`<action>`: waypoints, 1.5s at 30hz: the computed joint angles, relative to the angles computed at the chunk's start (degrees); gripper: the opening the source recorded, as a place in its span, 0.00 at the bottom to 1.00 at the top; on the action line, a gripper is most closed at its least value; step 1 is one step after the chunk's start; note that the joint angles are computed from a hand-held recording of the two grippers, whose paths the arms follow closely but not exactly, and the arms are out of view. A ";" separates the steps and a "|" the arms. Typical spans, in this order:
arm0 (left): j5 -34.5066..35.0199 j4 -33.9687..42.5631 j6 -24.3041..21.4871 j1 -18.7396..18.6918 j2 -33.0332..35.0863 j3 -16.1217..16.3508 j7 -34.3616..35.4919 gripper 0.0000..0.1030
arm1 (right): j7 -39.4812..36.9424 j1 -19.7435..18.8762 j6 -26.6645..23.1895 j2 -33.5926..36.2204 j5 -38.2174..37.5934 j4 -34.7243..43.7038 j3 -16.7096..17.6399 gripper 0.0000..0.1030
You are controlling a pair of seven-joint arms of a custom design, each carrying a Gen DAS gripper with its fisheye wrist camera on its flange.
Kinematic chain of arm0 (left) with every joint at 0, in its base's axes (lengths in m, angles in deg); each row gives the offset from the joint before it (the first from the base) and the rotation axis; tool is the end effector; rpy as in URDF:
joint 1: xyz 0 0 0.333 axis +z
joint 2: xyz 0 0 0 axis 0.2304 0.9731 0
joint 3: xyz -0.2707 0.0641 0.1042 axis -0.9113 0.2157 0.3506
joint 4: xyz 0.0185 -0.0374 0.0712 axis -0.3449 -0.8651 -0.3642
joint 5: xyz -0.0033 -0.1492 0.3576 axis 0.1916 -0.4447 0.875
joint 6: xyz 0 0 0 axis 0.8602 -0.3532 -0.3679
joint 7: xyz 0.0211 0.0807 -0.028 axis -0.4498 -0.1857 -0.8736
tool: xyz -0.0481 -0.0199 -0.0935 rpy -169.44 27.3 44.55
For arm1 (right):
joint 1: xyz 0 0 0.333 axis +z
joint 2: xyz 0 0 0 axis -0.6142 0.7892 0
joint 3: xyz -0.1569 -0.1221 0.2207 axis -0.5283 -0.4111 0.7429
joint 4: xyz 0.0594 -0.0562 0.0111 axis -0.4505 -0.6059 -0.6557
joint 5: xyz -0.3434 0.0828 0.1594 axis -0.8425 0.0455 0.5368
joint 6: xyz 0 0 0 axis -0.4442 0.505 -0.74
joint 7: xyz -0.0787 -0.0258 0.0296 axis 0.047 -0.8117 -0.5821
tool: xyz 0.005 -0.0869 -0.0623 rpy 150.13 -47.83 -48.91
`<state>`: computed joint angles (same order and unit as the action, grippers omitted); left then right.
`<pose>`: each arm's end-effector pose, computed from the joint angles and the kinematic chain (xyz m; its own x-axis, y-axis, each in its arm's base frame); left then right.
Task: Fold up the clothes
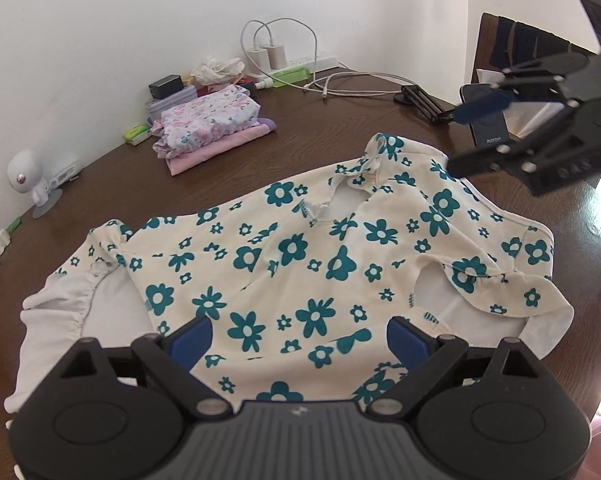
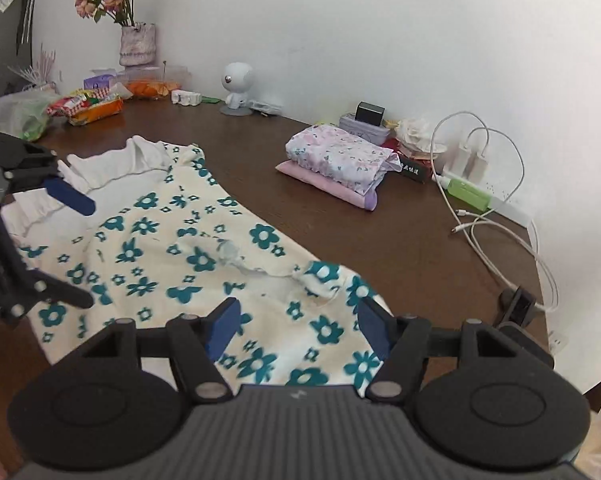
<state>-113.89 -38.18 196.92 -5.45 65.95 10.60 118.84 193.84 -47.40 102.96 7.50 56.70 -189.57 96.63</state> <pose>0.4878 -0.2709 0.4563 -0.8604 -0.4847 -0.1575 -0.3017 0.7334 -0.6092 0.4032 0.0808 0.4840 0.0366 -0.9868 0.1579 -0.6528 -0.1432 -0.7439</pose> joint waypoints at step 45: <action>-13.04 -1.31 -5.45 2.01 -0.91 0.41 11.02 0.90 | 9.31 12.00 -2.85 32.60 -2.42 26.30 -17.67 0.44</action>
